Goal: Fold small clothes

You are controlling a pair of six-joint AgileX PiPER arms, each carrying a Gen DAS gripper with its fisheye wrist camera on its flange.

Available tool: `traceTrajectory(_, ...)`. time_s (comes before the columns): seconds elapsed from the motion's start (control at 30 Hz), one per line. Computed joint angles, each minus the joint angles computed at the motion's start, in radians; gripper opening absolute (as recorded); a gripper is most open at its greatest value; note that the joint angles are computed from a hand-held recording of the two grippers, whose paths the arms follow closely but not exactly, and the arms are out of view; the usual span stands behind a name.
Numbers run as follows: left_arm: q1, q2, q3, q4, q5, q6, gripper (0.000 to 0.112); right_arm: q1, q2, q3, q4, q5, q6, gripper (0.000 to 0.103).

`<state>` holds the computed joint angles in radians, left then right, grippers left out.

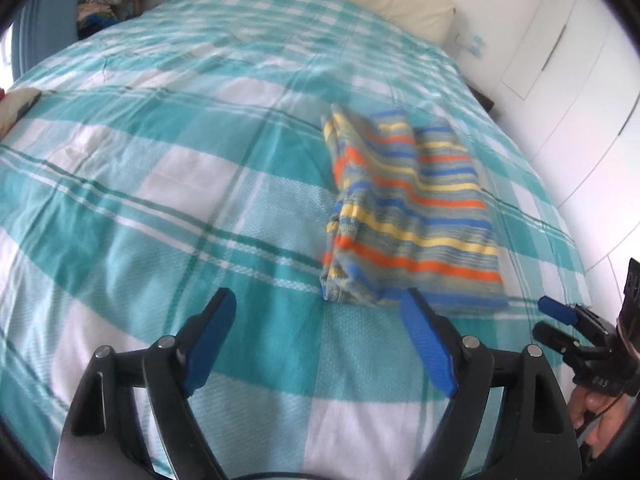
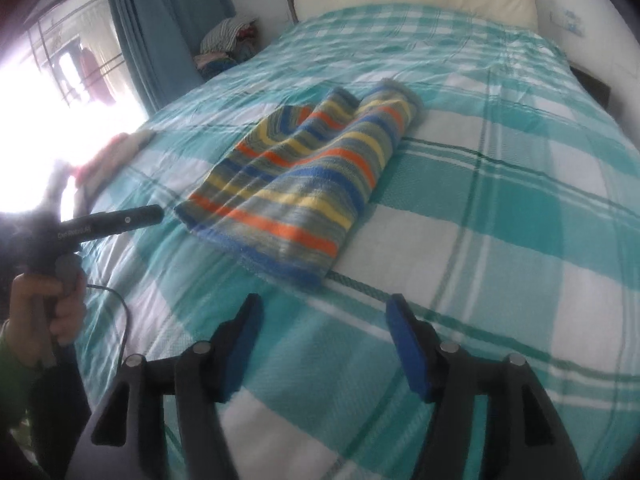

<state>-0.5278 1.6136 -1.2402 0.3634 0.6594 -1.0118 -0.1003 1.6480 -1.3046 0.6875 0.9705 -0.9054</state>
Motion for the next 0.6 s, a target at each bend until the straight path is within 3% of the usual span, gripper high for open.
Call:
traceTrajectory(0.2,0.062,-0.006,-0.039,-0.149,-0.022,0.181,0.086,0.014,-0.055,0.032,-0.072,-0.085,0.057,0.065)
traceTrajectory(0.33,0.139,0.095,-0.193,-0.314,-0.010,0.397,0.086,0.071,-0.028,-0.030,-0.099,-0.123,0.110,0.065)
traceTrajectory(0.43,0.180,0.251,-0.411,-0.435,0.065,0.560,0.086,0.115,0.021,-0.111,-0.028,-0.122,0.086,0.065)
traceTrajectory(0.53,0.172,0.438,-0.659,-0.296,0.190,0.490,0.085,0.160,0.134,-0.251,0.050,-0.087,0.083,0.065)
traceTrajectory(0.6,0.173,0.542,-0.778,-0.194,0.282,0.412,0.060,0.191,0.232,-0.351,0.049,-0.054,0.122,0.065)
